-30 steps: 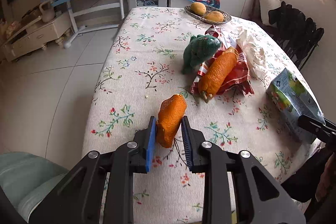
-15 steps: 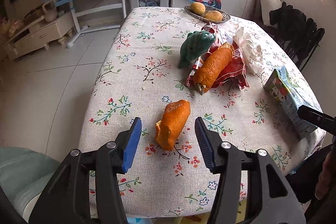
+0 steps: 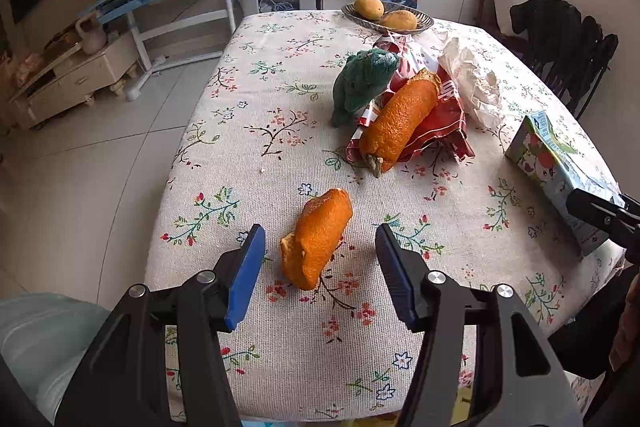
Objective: Collect trash
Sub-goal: 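Grasp the orange peel on the tablecloth with the left gripper and lift it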
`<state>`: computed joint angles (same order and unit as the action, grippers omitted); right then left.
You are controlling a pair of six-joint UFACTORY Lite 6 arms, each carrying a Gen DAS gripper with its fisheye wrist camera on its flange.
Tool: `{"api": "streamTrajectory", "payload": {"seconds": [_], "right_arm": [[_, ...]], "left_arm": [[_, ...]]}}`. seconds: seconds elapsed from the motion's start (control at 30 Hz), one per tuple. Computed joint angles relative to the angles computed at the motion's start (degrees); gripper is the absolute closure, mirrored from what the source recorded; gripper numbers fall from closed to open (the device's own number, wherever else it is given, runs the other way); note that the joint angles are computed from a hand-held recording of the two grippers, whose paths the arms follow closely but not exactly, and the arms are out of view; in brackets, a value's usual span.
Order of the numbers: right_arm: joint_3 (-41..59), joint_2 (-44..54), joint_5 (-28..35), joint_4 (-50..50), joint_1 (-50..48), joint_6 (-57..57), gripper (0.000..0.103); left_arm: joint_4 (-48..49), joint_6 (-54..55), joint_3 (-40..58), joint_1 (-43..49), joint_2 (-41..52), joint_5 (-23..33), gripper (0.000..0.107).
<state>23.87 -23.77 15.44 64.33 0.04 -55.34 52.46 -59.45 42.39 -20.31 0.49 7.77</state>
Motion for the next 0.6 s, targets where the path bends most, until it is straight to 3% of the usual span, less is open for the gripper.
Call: {"api": "streamTrajectory", "payload": {"seconds": [0.1,0.17,0.23,0.33,0.4,0.6], "right_arm": [[0.0,0.6,-1.4,-2.9,0.9,2.1,0.030],[0.5,2.1,-0.6,-2.4,0.7,0.8,0.044],[0.3,1.8,-0.3,-1.3,0.3,-0.8,0.045],[0.0,1.9,5.1,5.9,-4.3,-8.1,0.045],[-0.4,2.1,11.9,10.9,-9.7,-13.3,0.045],[-1.2,2.5,25.8,12.9,-20.4,-14.8,0.045]], "left_arm": [[0.7,-0.5,0.1,-0.4,0.4,0.0,0.053],[3.1,-2.7,-0.1,-1.0,0.2,0.1,0.069],[1.9,-1.0,-0.2,-1.6,0.0,-0.1,0.080],[10.4,-9.5,-1.0,-3.8,-1.0,1.1,0.086],[15.5,-15.3,-2.5,-4.8,-3.0,1.2,0.086],[23.0,-27.0,-7.2,-6.4,-10.0,1.9,0.086]]}}
